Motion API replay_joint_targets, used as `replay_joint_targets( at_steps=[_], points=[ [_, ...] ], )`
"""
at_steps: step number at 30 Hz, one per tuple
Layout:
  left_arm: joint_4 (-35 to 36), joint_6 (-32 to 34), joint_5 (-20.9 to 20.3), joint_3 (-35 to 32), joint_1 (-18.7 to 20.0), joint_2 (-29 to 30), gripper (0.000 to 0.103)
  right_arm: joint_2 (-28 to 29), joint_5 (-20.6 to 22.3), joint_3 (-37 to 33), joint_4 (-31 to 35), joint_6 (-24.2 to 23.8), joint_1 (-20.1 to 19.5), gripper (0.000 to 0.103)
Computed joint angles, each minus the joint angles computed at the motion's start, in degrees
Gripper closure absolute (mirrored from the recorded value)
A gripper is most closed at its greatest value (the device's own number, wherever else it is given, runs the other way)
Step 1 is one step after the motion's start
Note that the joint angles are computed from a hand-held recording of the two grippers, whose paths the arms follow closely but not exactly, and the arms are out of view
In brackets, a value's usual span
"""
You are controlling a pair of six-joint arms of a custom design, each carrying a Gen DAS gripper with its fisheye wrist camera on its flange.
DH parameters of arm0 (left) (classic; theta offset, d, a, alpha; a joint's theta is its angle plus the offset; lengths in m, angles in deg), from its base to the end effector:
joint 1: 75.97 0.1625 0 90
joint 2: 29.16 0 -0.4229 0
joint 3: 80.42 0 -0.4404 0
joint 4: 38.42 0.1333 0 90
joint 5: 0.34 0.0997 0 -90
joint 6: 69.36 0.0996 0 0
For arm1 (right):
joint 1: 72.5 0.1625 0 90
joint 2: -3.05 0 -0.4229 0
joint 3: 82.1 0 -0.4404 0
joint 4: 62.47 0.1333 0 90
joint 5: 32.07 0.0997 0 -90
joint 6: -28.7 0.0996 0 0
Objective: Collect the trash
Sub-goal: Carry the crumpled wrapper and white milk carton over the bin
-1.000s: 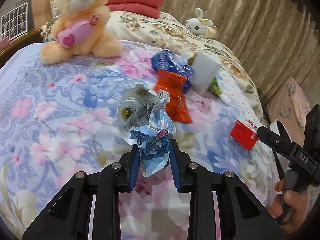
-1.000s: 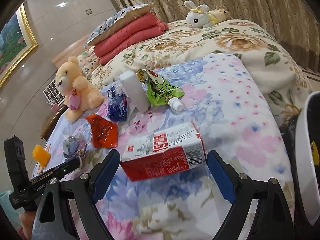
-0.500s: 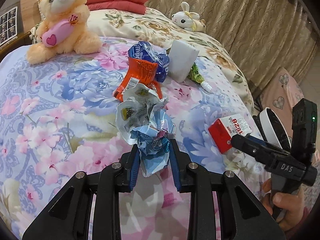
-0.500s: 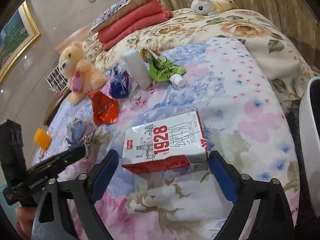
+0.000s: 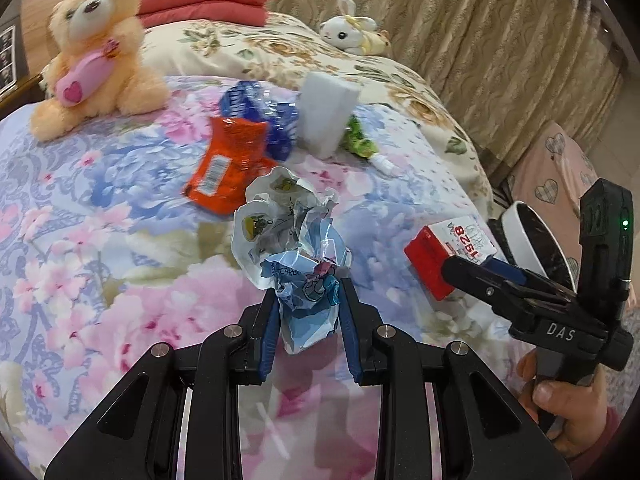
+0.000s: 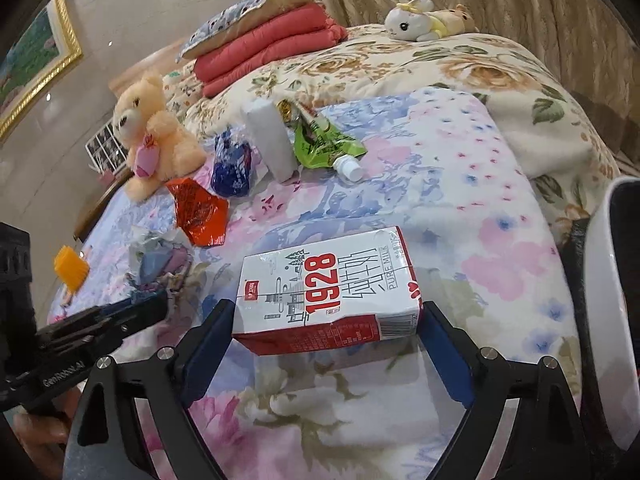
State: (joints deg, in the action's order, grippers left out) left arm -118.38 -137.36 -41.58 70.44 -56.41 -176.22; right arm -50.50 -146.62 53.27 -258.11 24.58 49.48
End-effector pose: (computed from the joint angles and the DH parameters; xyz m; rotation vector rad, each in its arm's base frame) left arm -0.0864 -0.2516 0.2757 0.1880 2.4610 -0.9381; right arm 0.3119 -0.3260 0.0241 0.7299 -2.6458 0.7049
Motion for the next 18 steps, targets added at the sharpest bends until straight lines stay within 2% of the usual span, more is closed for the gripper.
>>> replay_joint_targets(
  at_steps=[18],
  points=[
    [-23.89, 12.08, -3.47, 0.94, -0.61, 17.39, 0.077, -13.88, -0.12, 8.09, -3.17, 1.24, -1.49, 0.012]
  ],
)
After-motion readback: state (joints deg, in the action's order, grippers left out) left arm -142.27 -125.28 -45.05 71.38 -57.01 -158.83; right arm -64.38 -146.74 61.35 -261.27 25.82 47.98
